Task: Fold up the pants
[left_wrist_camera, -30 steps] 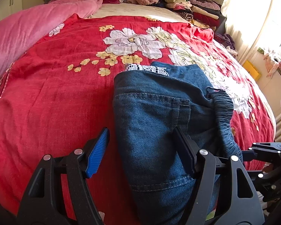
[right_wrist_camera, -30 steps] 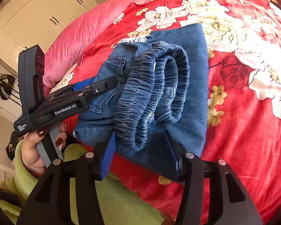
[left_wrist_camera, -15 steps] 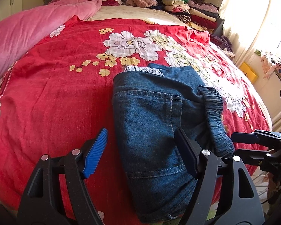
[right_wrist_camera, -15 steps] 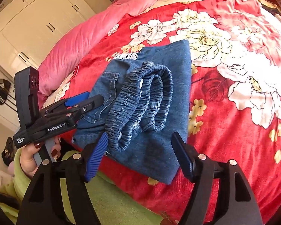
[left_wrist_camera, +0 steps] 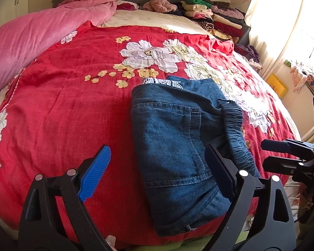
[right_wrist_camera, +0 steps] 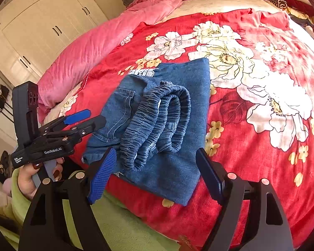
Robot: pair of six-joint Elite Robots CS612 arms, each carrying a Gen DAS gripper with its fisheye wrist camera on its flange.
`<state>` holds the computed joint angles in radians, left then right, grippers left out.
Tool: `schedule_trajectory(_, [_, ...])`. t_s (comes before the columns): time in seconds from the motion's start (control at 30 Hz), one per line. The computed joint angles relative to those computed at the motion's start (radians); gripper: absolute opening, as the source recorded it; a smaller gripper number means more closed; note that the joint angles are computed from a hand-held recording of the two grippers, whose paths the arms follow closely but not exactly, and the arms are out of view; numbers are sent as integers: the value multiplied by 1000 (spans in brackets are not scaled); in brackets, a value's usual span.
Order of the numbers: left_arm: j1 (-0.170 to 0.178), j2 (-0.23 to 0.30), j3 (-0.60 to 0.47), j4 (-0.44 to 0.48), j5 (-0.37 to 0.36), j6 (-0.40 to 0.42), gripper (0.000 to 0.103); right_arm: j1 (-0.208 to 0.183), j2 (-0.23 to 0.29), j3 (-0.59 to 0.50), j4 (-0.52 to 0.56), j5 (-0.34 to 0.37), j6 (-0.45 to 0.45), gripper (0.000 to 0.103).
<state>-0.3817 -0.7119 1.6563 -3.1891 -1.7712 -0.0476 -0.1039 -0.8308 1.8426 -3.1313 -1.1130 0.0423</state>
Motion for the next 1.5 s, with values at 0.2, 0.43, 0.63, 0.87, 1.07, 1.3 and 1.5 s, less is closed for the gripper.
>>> schedule_trajectory(0.2, [5,-10,13,-23,6,-15,90,3,-6,5,-22,-12,-8,77])
schedule_trajectory(0.43, [9,-21,25,-49,11,-28,93,14,-15,11,-66,-61,-27,77])
schedule_trajectory(0.63, [14,-26,30,-62,6,-41,93,17,-20,14,-95,-98,-35,77])
schedule_trajectory(0.87, [15,-34,39,-83,27,-47,93,10,-24,21,-139,-129,-21,77])
schedule_trajectory(1.07, [16,-41,48,-102,39,-54,93,4,-26,26,-172,-162,-8,77])
schedule_trajectory(1.3, [14,-38,46,-103,63,-53,93,5,-19,25,-199,-205,5,98])
schedule_trajectory(1.5, [9,-22,30,-71,70,-47,93,6,0,5,-152,-204,5,98])
